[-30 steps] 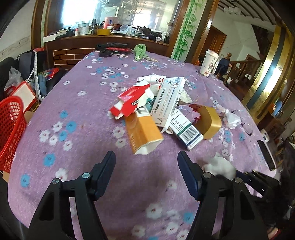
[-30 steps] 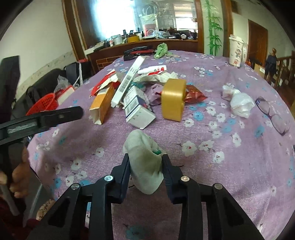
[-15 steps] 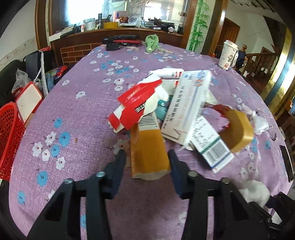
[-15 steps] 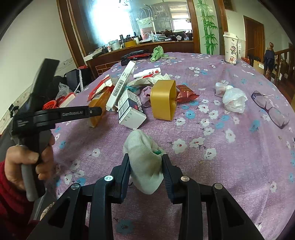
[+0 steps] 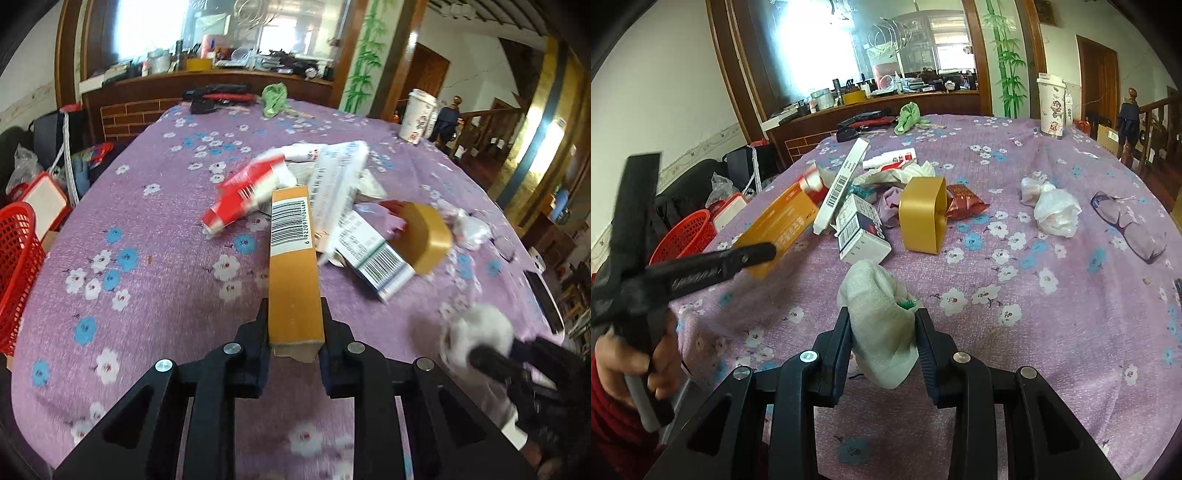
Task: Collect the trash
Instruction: 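Grasp the white crumpled tissue with the right tool while the left tool grasps the yellow-brown box, then carry both held items over the red wastebasket and open both tools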
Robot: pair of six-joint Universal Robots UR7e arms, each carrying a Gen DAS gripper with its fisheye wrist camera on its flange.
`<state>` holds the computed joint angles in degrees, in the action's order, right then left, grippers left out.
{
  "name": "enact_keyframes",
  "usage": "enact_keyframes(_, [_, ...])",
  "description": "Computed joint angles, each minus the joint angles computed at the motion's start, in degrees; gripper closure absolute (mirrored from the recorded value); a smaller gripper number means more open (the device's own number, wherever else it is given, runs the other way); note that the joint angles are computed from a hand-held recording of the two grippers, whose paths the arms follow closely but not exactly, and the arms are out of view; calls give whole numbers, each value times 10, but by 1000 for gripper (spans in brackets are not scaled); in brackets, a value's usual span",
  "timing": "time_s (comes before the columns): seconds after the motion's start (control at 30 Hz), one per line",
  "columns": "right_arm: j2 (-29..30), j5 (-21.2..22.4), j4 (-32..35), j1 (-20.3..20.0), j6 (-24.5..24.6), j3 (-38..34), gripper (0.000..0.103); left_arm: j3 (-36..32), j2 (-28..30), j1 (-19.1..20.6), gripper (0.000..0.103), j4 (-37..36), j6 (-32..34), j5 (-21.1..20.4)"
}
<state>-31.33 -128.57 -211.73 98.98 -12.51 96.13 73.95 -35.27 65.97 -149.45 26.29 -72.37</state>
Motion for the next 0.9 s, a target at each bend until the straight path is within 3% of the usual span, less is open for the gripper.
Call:
enact_keyframes(0.33, [0, 0, 2, 11, -2, -8, 67, 62, -42, -3, 82, -58, 29, -11])
enact_keyframes(0.9, [6, 19, 70, 27, -21, -64, 67, 61, -64, 7, 82, -84, 27, -13])
